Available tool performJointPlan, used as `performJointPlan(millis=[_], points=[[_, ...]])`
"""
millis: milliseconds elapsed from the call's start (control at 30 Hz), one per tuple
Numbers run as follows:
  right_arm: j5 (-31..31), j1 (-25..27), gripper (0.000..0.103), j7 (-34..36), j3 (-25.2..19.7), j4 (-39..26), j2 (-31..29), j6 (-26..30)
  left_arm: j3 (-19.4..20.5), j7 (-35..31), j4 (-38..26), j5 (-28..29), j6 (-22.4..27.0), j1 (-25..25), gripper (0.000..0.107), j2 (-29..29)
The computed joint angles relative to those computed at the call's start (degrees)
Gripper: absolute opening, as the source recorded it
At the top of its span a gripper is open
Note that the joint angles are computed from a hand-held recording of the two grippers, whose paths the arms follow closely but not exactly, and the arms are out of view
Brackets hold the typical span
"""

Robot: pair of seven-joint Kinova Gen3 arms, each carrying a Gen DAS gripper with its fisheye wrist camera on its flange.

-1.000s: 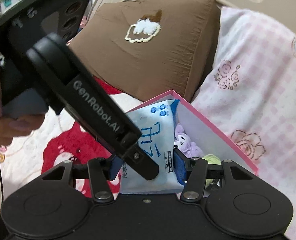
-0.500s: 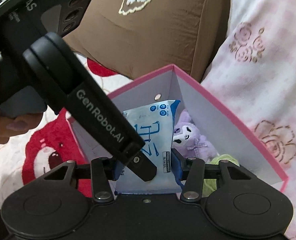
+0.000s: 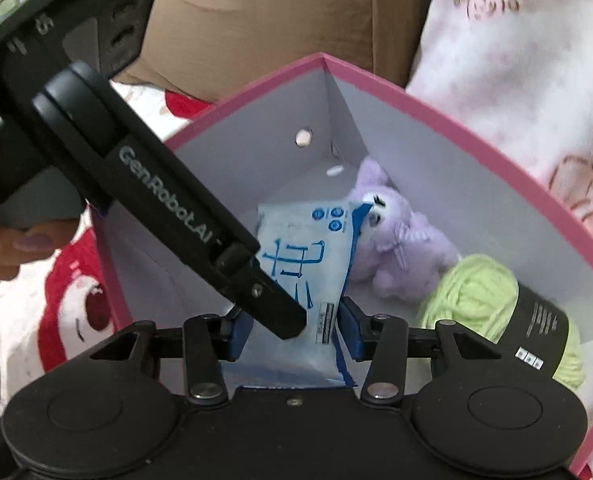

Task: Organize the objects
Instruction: 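Lower the wipes pack into the box and open the right tool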

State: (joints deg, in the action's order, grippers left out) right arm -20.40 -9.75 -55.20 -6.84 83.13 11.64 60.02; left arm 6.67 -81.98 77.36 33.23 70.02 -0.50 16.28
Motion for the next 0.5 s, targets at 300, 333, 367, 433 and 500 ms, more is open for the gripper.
performJointPlan(millis=[300, 333, 367, 433, 500], points=[[9.7, 2.7, 0.051, -5.9, -7.7, 3.0, -2.5, -3.5, 0.1, -2.9, -0.9, -4.5, -0.8, 2.1, 0.046, -1.3], [12.0, 1.1, 0.051, -7.9, -7.1, 3.2, -2.9, -3.7, 0.1, -3.4, -0.9, -4.9, -1.0, 2.2, 0.047, -1.7], [14.4, -1.5, 0.050, -10.1, -5.5, 3.5, -3.4, -4.0, 0.1, -4.4, -0.6, -5.2, -1.5, 2.2, 0.047, -2.3], [19.0, -6.8, 0.054, -14.4, -1.6, 4.8, -4.7, -4.6, 0.2, -7.7, 0.8, -5.0, -2.9, 2.0, 0.048, -3.7], [23.6, -12.1, 0.060, -19.1, 2.1, 4.7, -5.3, -3.8, 0.1, -9.4, 1.7, -4.7, -3.7, 2.1, 0.048, -4.6]])
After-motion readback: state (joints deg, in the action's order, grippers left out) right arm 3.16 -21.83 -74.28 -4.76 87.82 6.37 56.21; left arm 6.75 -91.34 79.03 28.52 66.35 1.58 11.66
